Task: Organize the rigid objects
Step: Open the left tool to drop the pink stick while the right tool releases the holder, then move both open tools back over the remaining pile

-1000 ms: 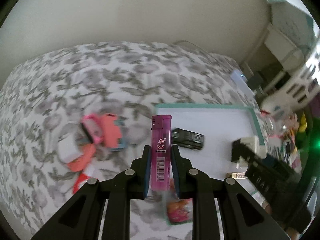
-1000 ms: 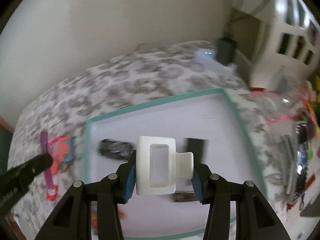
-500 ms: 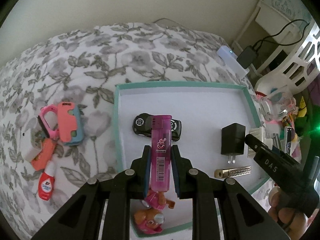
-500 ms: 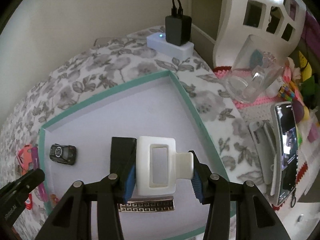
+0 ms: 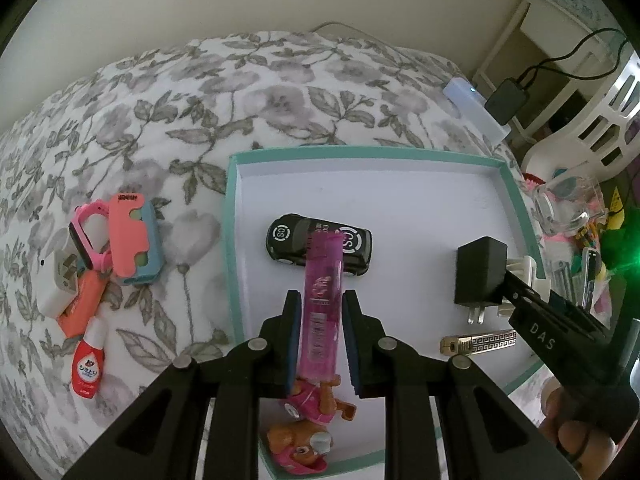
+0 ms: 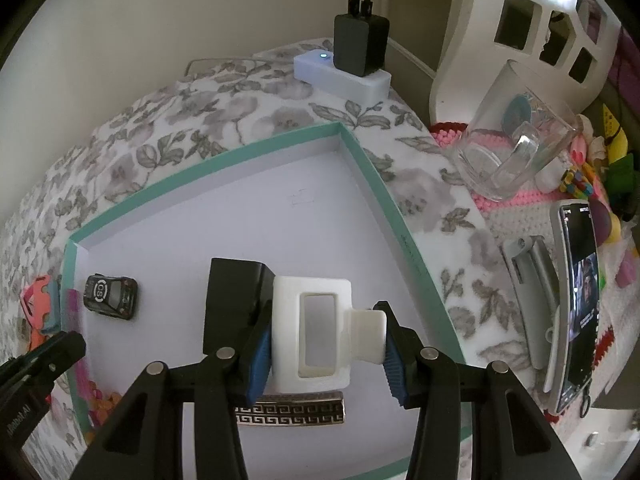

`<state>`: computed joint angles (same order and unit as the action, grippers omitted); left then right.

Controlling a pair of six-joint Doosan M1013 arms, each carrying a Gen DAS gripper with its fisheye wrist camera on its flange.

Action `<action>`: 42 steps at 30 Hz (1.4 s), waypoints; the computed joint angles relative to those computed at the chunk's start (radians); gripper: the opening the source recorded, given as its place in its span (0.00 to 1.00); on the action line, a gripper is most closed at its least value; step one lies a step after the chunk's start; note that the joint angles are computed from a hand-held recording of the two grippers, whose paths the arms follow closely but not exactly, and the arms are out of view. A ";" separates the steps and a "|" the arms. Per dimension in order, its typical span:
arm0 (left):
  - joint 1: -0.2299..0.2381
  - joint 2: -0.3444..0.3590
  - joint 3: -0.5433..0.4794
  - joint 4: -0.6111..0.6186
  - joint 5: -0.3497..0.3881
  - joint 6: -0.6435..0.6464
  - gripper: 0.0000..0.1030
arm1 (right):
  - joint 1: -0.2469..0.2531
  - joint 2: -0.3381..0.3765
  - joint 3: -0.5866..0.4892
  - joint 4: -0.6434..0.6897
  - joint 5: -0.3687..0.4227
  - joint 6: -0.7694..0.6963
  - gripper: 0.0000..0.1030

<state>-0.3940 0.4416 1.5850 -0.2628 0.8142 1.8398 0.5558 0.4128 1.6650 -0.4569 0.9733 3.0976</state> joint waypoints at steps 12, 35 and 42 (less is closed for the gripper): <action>0.039 0.012 -0.034 0.002 0.036 -0.066 0.39 | 0.000 0.019 -0.014 0.028 0.034 -0.046 0.54; 0.124 0.039 -0.077 0.309 0.073 -0.439 0.82 | 0.036 0.041 -0.082 -0.078 0.155 -0.044 0.86; 0.155 0.029 -0.078 0.314 0.052 -0.471 0.83 | 0.061 0.053 -0.122 -0.132 0.098 -0.056 1.00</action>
<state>-0.2386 0.4708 1.5071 0.0508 0.8663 1.3686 0.6167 0.4660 1.5426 -0.5891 1.0711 3.0414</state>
